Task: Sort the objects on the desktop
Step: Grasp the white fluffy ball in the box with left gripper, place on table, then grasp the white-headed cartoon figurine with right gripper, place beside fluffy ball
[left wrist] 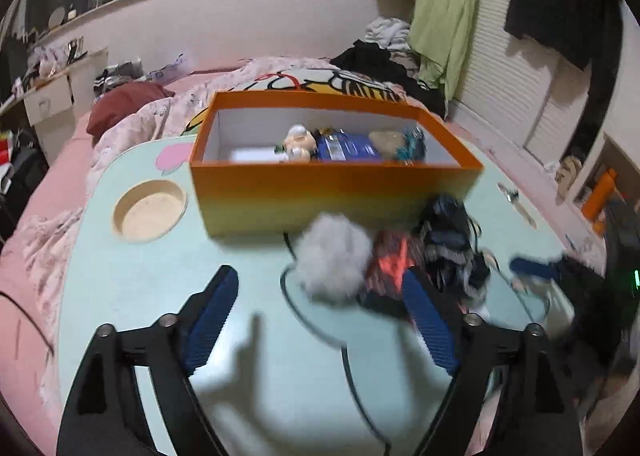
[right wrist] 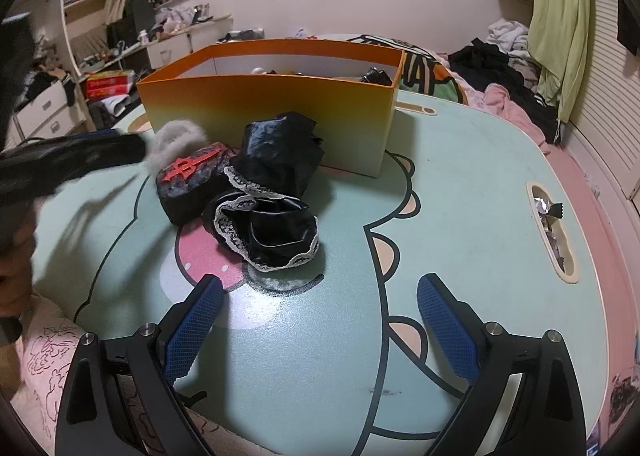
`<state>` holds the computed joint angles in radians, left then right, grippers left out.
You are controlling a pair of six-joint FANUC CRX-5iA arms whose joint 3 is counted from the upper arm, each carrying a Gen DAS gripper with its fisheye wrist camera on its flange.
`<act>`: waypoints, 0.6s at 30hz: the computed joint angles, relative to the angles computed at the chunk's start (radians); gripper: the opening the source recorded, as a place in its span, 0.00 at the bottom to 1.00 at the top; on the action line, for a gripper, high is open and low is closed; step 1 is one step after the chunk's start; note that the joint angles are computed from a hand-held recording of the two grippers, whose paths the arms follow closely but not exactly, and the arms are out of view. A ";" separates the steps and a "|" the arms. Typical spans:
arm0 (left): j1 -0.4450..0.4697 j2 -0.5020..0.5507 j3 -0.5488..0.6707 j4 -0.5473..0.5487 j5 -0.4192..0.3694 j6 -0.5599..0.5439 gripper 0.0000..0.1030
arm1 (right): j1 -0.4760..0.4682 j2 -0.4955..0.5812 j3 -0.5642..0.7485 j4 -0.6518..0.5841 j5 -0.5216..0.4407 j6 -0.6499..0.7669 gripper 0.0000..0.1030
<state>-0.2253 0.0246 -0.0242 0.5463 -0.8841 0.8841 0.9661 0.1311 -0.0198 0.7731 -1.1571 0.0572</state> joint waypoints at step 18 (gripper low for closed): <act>-0.064 -0.090 -0.135 -0.205 0.155 0.123 1.00 | -0.001 0.012 0.014 -0.001 -0.007 -0.001 0.96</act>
<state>-0.2894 -0.0658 -0.1596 0.3415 -0.7293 1.0076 0.9651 0.1428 -0.0059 0.7721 -1.1646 0.0561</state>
